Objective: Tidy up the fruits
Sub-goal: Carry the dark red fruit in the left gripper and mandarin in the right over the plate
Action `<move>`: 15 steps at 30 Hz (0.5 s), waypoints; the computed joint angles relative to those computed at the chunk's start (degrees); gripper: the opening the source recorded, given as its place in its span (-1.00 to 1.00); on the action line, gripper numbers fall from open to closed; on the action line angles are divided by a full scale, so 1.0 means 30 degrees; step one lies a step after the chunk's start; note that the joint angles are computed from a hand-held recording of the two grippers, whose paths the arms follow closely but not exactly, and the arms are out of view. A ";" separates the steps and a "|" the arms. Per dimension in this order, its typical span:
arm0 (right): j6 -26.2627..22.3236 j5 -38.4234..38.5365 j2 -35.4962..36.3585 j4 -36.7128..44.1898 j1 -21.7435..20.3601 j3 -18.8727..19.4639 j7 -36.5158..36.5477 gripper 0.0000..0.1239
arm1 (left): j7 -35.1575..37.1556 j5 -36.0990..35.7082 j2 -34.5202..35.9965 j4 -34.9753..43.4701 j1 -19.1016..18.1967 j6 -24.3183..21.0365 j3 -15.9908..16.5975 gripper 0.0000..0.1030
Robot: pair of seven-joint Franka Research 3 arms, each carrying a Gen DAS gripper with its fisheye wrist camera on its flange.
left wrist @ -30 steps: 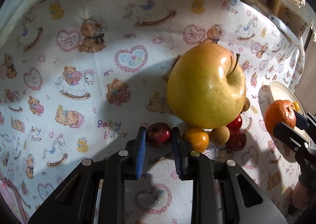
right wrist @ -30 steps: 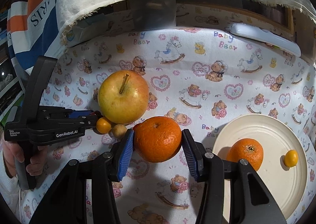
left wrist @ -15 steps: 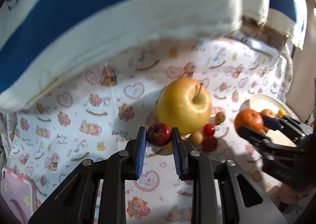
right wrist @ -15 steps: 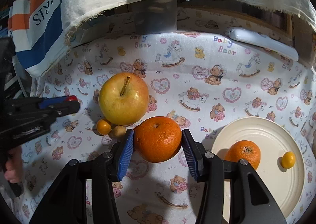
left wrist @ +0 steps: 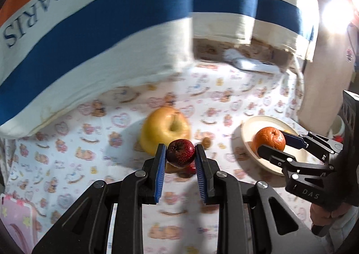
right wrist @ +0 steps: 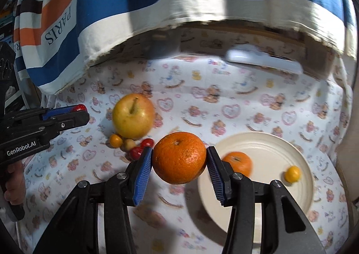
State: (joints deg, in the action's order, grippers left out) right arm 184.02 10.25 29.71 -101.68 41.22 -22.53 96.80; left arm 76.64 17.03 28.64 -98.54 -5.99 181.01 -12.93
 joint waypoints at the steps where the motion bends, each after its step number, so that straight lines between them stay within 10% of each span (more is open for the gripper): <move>1: 0.0094 0.0029 -0.0230 -0.0468 0.0423 -0.0571 0.0147 -0.19 | 0.0050 0.0098 0.0057 0.0063 -0.0161 -0.0012 -0.0001 -0.53; 6: 0.0250 0.0352 -0.0818 -0.2476 0.3150 -0.4210 0.0551 -0.19 | 0.1547 0.0386 0.0795 0.0994 -0.0100 -0.0901 -0.1169 -0.53; 15: 0.0949 0.1989 -0.1282 -0.4018 0.2800 -0.4627 0.0264 -0.19 | 0.4042 -0.1184 0.2407 0.3149 -0.0463 -0.2651 -0.2664 -0.53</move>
State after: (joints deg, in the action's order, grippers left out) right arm 186.87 16.21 25.87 -113.73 49.62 -36.41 97.59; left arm 88.77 13.48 35.86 -89.09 -7.38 173.05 -20.92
